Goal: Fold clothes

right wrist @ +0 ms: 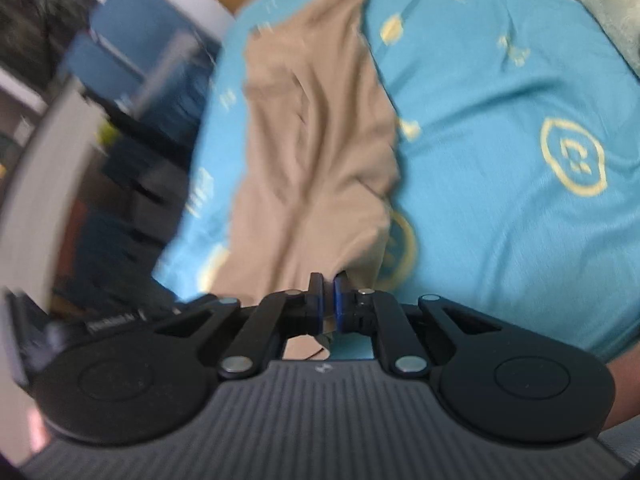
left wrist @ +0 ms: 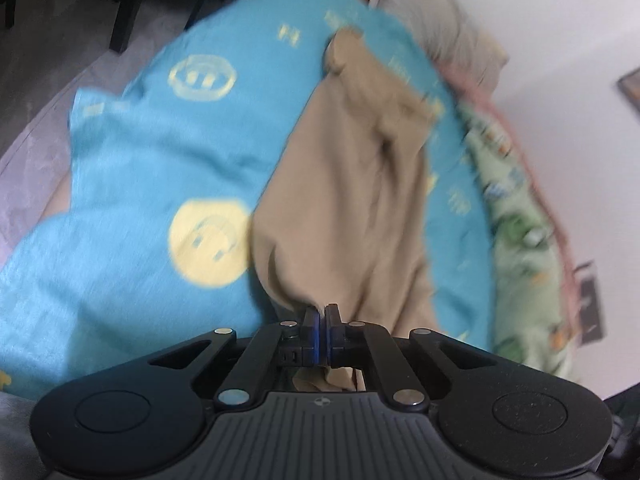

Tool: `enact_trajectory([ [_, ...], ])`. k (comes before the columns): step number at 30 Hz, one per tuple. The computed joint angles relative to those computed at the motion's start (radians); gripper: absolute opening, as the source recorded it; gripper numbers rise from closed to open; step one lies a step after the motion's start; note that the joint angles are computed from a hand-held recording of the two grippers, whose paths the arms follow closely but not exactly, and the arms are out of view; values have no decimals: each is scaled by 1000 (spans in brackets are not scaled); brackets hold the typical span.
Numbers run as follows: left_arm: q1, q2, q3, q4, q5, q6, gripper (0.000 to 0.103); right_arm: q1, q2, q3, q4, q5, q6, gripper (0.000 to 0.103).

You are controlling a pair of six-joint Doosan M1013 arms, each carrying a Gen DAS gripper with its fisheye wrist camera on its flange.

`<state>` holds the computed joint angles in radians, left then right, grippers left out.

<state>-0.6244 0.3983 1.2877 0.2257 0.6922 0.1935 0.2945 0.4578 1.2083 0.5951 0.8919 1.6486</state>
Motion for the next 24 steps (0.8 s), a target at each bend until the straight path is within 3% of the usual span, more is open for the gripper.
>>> enact_trajectory([
  [5, -38, -14, -83, 189, 1, -131, 2, -25, -41, -8, 98, -65, -51, 8],
  [10, -76, -41, -111, 300, 23, -215, 2, -50, -101, 24, 142, -116, -96, 7],
  [18, -175, -161, 43, 453, 63, -416, 2, -70, -228, 202, 198, -196, -175, 7],
  [24, -196, -199, 112, 504, 78, -513, 2, -80, -266, 263, 206, -207, -182, 7],
])
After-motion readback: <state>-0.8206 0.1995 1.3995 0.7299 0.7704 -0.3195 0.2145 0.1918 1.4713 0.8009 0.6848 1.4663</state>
